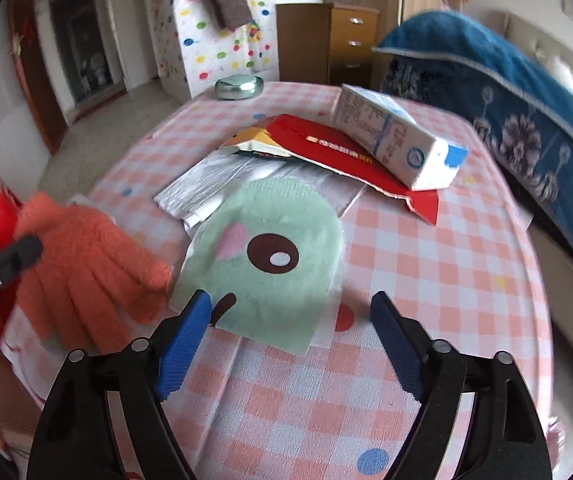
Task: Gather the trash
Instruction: 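Lift the glove with the left gripper while the right gripper grasps the green mask packet, then carry glove and mask packet over the pink bin and open both grippers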
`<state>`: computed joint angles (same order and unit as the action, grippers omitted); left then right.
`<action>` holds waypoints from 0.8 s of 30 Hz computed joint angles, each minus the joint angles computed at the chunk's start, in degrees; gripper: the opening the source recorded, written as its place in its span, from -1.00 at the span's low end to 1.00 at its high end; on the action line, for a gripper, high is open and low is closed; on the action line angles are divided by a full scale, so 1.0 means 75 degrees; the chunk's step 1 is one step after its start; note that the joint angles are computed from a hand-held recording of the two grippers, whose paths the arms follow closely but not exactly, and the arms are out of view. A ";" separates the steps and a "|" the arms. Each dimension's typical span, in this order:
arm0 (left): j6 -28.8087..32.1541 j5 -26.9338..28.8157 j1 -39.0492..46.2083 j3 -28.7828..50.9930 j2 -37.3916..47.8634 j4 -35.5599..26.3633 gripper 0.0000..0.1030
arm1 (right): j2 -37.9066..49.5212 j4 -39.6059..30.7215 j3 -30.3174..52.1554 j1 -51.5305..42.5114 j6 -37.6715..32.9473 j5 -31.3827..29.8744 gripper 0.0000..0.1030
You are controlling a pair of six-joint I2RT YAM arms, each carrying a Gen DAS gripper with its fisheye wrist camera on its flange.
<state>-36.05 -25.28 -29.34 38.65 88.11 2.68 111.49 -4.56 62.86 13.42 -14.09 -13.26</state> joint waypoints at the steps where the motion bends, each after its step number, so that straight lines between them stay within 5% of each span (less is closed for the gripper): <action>1: -0.0008 -0.0020 -0.0013 0.0024 0.0011 -0.0031 -0.89 | -0.0063 -0.0012 -0.0046 -0.0008 -0.0080 -0.0091 0.29; 8: -0.0208 -0.0361 -0.0407 0.0136 -0.0236 -0.0505 -0.89 | -0.0812 0.0152 -0.0643 -0.0610 0.0238 -0.1181 -0.96; 13: -0.0290 -0.0689 -0.0914 0.0409 -0.0433 -0.0921 -0.89 | -0.2047 0.0346 -0.1460 -0.1341 0.0201 -0.2213 -1.00; 24: -0.0217 -0.1202 -0.2293 0.1708 0.0077 -0.1511 -0.89 | -0.3377 -0.0575 -0.1817 -0.2538 -0.0545 -0.2708 -1.00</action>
